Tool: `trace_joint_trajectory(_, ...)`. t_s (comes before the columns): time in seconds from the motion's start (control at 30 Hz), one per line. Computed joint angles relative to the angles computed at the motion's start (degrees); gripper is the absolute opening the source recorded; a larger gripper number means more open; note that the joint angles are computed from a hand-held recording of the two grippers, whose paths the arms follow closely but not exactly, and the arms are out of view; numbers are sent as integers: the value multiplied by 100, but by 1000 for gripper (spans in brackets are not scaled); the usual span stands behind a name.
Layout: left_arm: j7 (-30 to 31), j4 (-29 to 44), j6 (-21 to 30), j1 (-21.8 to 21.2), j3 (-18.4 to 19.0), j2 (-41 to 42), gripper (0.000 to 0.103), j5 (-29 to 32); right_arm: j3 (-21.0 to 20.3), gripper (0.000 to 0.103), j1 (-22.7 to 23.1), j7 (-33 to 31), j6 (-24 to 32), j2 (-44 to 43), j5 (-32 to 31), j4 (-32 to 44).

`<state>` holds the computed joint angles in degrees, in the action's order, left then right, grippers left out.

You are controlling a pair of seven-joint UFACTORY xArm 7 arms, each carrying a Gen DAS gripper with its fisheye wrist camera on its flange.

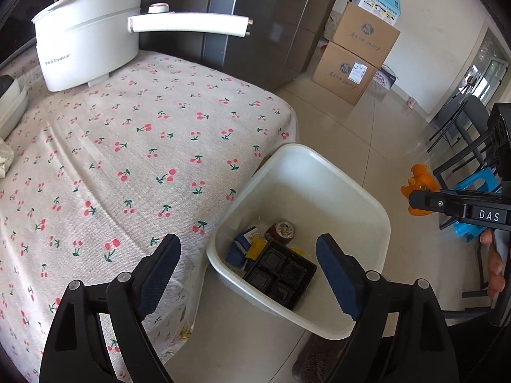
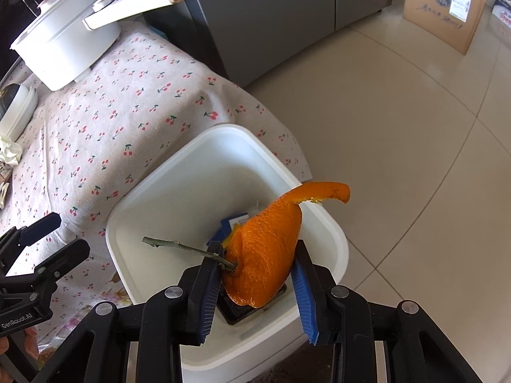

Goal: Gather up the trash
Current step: 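Carry the tray and pepper over the white bin and open both tools, then reach to the nut snack packet and grasp it with the left tool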

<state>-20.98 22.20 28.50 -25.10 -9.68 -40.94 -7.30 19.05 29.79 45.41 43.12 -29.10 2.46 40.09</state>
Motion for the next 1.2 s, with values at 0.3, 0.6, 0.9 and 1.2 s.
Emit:
trace_joint_trajectory(0.3, -3, -215, 738, 395, 148, -872, 91, 197, 206, 73, -71, 188, -29, 260, -312, 336)
trace_joint_trajectory(0.6, 231, -361, 1591, 1009, 409, -1881, 92, 433, 402, 74, -13, 519, -73, 1003, -774, 1087)
trace_joint_trajectory(0.9, 612, -446, 2439, 2004, 748, -2866, 99, 800, 481, 77, 309, 889, -75, 2033, -1403, 2077)
trace_joint_trajectory(1.2, 1183, -339, 2582, 3241, 1379, -2895, 103, 1276, 258, 90, 848, 1408, 14, 3004, -1783, 3070)
